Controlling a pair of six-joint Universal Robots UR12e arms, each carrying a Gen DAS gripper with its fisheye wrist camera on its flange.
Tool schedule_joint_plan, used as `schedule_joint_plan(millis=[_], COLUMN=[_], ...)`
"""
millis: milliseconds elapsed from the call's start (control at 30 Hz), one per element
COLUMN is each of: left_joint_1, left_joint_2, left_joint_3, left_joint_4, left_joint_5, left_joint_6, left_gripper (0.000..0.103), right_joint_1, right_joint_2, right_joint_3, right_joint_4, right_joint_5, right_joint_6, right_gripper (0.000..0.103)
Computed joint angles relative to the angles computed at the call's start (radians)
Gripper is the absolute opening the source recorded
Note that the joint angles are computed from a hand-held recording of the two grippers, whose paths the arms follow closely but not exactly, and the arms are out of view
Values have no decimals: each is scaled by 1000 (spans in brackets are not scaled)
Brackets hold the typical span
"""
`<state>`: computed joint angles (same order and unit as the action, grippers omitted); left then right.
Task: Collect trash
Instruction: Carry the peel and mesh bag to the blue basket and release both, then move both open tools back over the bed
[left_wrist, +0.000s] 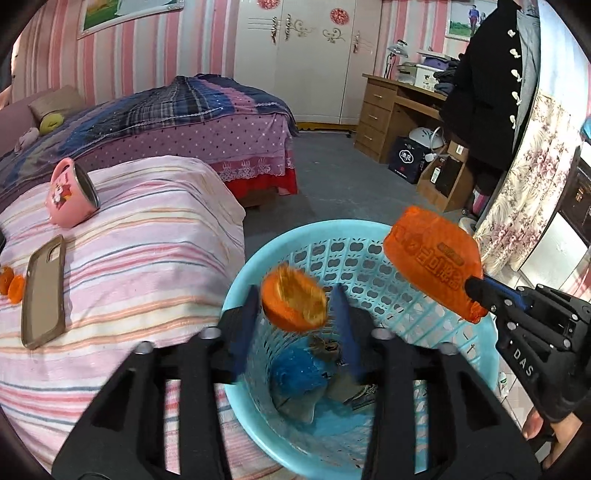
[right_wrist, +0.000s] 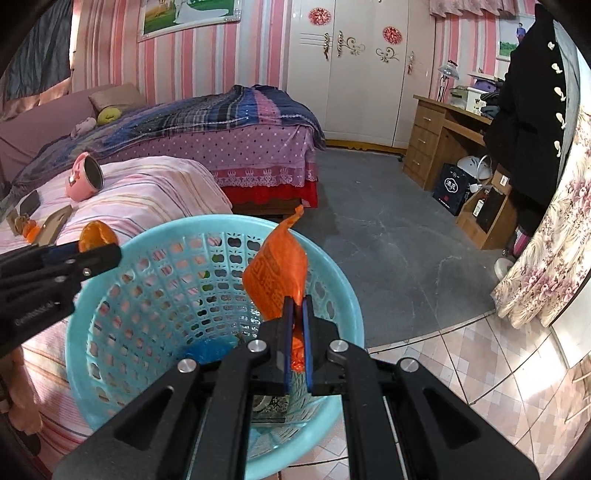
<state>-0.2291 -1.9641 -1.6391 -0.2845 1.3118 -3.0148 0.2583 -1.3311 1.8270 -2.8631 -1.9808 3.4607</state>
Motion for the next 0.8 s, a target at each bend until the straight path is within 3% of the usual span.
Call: schedule_joint_plan(millis=[67, 233, 367, 400, 433, 467, 567, 633, 767, 800], left_joint_1=[-1, 23, 51, 58, 65, 71, 93, 108, 142, 152], left_joint_2=[0, 11, 23, 26, 29, 32, 44, 52, 66, 70], left_joint_3=[2, -10, -21, -24, -29, -33, -48, -61, -78, -82], left_joint_4=[15, 56, 62, 65, 67, 68, 76, 87, 96, 97], left_joint_5=[22, 40, 44, 50, 52, 53, 65, 79, 93, 96], left_joint_6=[-6, -19, -14, -18, -20, -22, -22, -22, -24, -24], left_gripper=[76, 91, 91, 92, 92, 92, 93, 95, 97, 97], right_joint_1=[1, 5, 13, 15, 18, 21, 29, 34, 42, 43], right_joint_2=[0, 5, 18, 22, 28, 33, 43, 50, 63, 66], right_joint_3=[0, -10, -31, -37, -43, -47, -60, -70, -87, -89], right_joint_4=[-3, 23, 59, 65, 66, 62, 65, 64, 39, 29], right_joint_5=[5, 15, 4, -2, -8, -13, -26, -37, -38, -37], right_joint_6=[-5, -26, -22, -16, -3, 1, 22, 48, 61, 62], right_gripper=[5, 5, 9, 23, 48, 59, 63, 74, 80, 86])
